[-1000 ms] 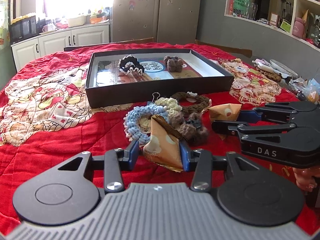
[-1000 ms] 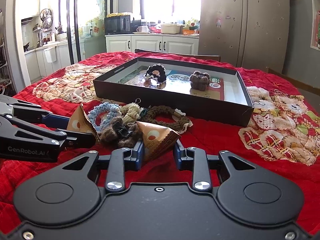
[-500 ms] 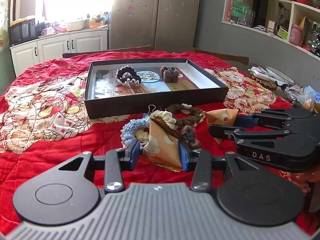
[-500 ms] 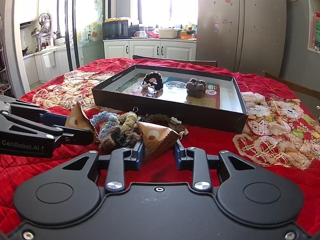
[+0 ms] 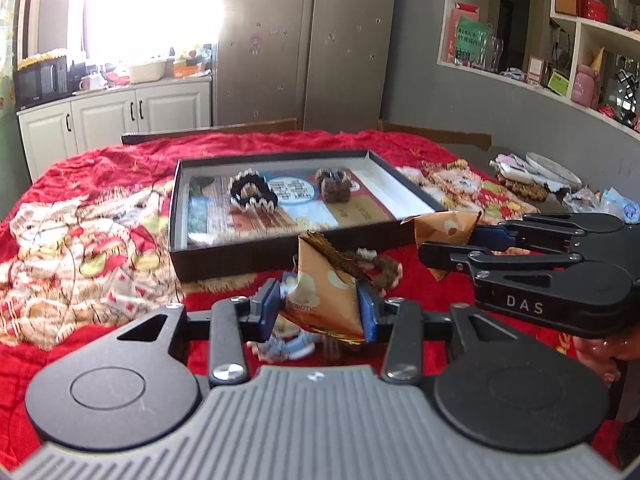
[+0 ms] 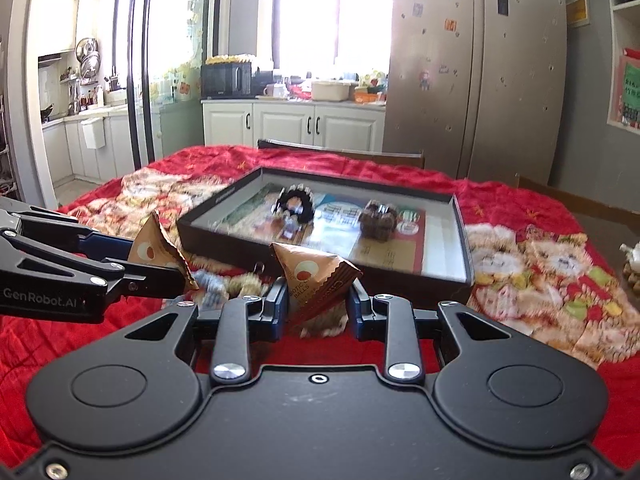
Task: Organize objects
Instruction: 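Carry both tan paper triangles over the box with both grippers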
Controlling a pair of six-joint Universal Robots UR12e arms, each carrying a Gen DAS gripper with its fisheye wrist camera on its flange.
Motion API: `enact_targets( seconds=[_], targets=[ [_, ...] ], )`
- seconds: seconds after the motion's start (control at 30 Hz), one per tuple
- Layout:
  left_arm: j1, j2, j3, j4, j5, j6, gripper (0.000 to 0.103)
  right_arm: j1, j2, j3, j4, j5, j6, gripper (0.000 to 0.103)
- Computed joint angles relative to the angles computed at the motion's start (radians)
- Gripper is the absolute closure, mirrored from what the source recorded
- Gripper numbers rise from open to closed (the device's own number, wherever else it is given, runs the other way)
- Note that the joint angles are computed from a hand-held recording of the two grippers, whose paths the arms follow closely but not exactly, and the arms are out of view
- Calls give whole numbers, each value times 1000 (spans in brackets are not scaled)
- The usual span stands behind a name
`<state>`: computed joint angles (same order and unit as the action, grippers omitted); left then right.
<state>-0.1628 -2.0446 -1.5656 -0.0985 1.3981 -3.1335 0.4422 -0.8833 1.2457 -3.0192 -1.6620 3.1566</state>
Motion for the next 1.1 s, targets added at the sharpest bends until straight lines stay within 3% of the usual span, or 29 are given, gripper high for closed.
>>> enact_targets(
  seconds=[0.53,1.1],
  targets=[
    [7,-72,150,-19,36,-64,60,-11,70,-171,18,-27,-14,74],
    [6,-193,335,-89,86,-124,60,-32,223,-426,175,-43,42,74]
  ],
)
